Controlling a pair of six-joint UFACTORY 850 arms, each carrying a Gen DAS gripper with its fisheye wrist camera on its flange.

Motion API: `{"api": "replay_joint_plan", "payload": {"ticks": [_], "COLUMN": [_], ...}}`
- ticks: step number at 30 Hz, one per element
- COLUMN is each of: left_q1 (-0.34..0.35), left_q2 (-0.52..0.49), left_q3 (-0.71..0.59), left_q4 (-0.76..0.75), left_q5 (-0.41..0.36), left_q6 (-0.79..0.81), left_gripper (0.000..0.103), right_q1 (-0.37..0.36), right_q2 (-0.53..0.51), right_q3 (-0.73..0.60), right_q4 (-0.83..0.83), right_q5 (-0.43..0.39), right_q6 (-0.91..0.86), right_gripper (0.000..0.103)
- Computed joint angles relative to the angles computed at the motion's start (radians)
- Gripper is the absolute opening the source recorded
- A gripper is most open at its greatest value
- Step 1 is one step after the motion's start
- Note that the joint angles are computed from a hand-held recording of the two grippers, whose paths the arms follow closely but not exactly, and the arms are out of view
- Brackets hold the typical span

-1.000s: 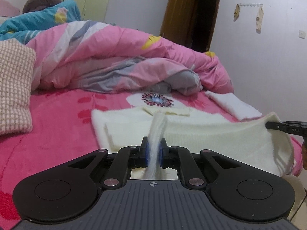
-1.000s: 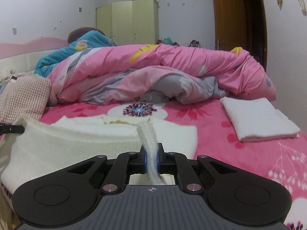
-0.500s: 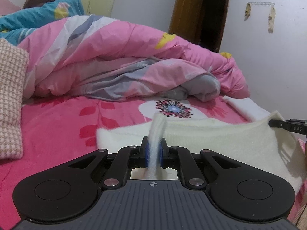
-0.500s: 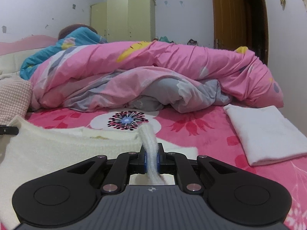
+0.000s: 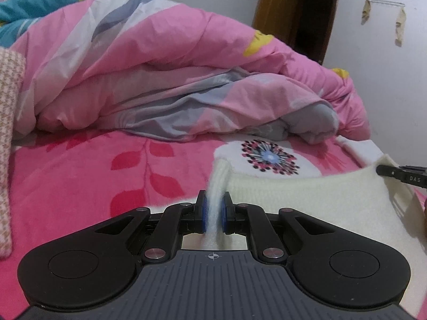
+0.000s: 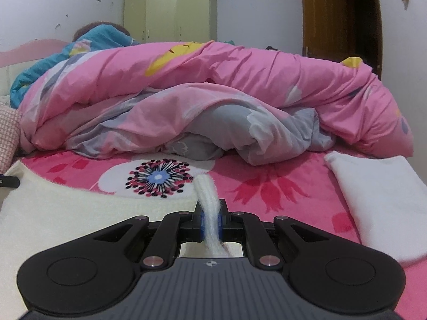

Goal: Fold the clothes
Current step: 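Pinch the narrow white sleeve end with both tools and lift it, then carry the pinched sleeve across and lay it over the sweater body with both tools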

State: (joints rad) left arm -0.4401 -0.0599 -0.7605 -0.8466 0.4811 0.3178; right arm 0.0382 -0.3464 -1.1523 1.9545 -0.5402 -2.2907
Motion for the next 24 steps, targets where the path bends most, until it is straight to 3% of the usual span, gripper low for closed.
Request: {"api": "replay_joint_plan", "payload": {"ticks": [10,14,17,19,20,22,24], "left_q1": [0.076,0.103,0.129,0.145,0.149,0.144,0.133], "left_q2": [-0.080,-0.109,-0.118,-0.111,-0.104,-0.072,-0.024], "left_q3": [-0.067,-0.095,-0.103,-0.091,-0.082,-0.051,-0.011], "left_q4": [0.137,0.212,0.274,0.343,0.347,0.291,0.262], "left_q5": [-0.057,-0.116,-0.170,-0.177,-0.173,-0.137,-0.096], "left_q6": [-0.126,-0.202,-0.310,-0.423,-0.451,-0.440,-0.444], "left_gripper": [0.009,0.010,0.017,0.034,0.039,0.056,0.065], "right_q1": [0.031,0.027,0.025,0.021,0.015,-0.007,-0.035], "right_q2": [-0.128,-0.159,-0.186,-0.199,-0.196,-0.186,-0.166], "right_q3": [-0.134,-0.172,-0.214,-0.237,-0.233,-0.221,-0.201], "right_q4": [-0.051,-0.148,-0.292,-0.372,-0.355,-0.321,-0.304], "right_q5": [0.054,0.069,0.090,0.098,0.098,0.069,0.039], "right_q6": [0.073,0.206,0.388,0.503,0.512,0.543,0.609], "right_gripper": [0.008,0.008,0.014,0.028,0.040,0.050,0.055]}}
